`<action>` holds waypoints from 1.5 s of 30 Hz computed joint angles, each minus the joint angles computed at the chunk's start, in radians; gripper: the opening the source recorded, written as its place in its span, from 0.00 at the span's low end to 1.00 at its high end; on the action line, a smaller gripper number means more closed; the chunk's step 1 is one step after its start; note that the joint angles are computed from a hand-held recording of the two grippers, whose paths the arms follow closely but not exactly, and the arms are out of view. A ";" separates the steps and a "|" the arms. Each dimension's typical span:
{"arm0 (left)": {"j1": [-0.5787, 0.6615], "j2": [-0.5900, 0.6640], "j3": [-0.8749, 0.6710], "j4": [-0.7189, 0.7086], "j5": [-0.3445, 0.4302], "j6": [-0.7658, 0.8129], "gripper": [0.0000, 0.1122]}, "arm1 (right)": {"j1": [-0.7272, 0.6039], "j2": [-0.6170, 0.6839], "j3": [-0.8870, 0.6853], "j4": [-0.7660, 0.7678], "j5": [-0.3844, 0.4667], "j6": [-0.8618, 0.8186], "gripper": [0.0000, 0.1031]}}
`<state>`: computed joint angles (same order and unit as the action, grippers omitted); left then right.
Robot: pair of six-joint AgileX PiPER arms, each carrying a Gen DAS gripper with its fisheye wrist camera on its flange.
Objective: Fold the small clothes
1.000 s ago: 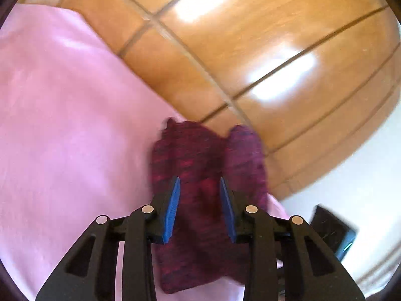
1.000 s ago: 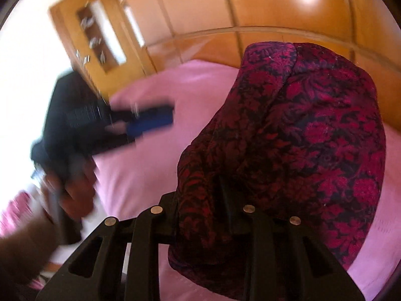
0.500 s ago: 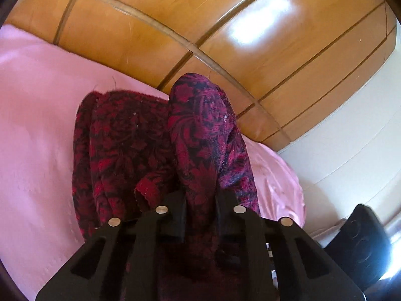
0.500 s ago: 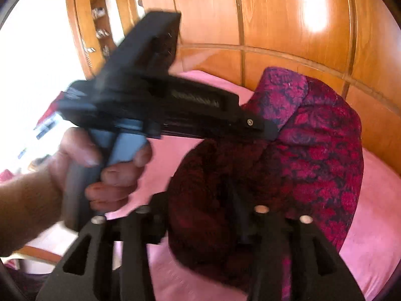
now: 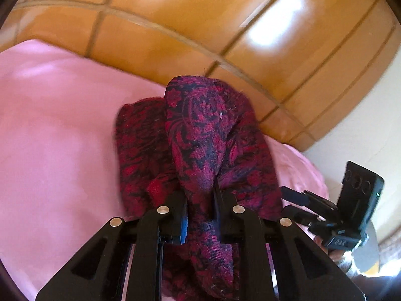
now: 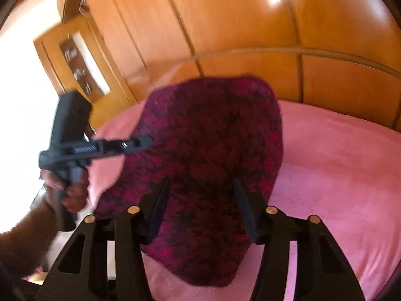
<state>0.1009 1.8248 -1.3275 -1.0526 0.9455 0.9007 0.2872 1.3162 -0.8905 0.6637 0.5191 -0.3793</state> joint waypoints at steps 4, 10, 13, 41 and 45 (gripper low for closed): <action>-0.011 0.024 0.034 0.090 -0.112 -0.076 0.14 | 0.161 0.148 -0.069 -0.311 -0.143 0.281 0.50; -0.090 -0.031 0.077 0.119 -0.236 -0.098 0.16 | 0.153 0.187 -0.160 -0.423 -0.033 0.374 0.51; -0.107 -0.040 0.083 0.118 -0.273 -0.108 0.16 | 0.058 0.167 -0.228 -0.261 0.069 0.237 0.52; -0.227 -0.181 0.272 0.285 -0.603 -0.215 0.17 | 0.024 0.476 -0.525 -0.332 0.043 0.272 0.89; -0.252 -0.213 0.295 0.431 -0.641 -0.367 0.23 | -0.006 0.431 -0.463 -0.271 0.006 0.247 0.94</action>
